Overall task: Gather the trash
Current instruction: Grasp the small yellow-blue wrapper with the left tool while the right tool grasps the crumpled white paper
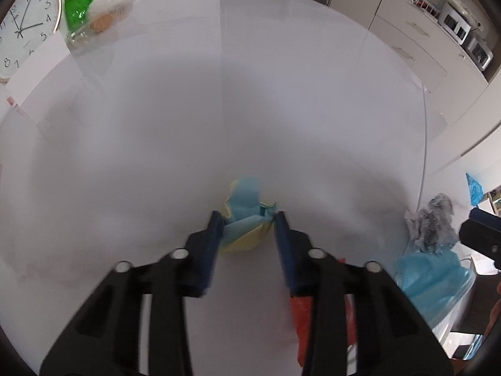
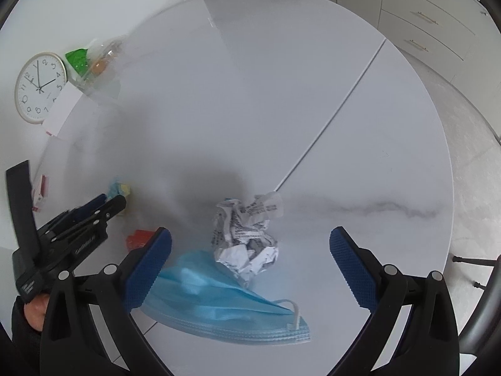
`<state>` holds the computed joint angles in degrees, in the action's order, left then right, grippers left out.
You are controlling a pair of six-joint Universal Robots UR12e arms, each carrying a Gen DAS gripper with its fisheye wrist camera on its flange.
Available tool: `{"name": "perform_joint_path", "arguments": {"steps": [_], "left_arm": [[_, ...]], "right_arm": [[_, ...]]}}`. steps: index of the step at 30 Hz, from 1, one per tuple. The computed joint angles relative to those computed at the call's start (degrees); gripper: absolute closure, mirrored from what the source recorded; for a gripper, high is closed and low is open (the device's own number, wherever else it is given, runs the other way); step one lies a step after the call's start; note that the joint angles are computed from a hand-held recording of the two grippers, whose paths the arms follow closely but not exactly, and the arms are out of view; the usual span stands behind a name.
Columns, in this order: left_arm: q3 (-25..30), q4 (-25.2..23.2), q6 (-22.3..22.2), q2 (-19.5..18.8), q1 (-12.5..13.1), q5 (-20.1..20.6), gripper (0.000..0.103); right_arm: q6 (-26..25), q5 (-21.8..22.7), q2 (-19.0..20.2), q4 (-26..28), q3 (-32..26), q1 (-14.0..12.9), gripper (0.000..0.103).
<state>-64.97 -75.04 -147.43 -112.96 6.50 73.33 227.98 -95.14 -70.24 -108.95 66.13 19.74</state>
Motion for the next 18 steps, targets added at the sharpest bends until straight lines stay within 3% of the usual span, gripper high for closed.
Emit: {"name": "perform_joint_path", "arguments": {"steps": [9, 11, 14, 15, 18], "left_arm": [[-2.26, 0.69, -1.05, 1.93, 1.04, -2.48, 0.076], [-2.65, 0.66, -0.71, 2.58, 1.54, -3.00, 0.076], [-2.68, 0.45, -1.28, 3.10, 2.34, -4.19, 0.076], [-2.26, 0.31, -1.76, 2.95, 2.47, -4.44, 0.076], [-2.35, 0.04, -3.21, 3.51, 3.11, -5.60, 0.076]], "right_arm": [[-3.52, 2.34, 3.25, 6.73, -4.92, -0.45, 0.009], [-4.44, 3.24, 4.13, 8.15, -6.12, -0.59, 0.017], [-5.45, 5.17, 5.11, 8.83, -7.07, -0.93, 0.045], [-5.41, 6.15, 5.23, 8.33, -7.00, -1.12, 0.059], [-5.42, 4.24, 5.43, 6.31, -7.45, -0.87, 0.059]]}}
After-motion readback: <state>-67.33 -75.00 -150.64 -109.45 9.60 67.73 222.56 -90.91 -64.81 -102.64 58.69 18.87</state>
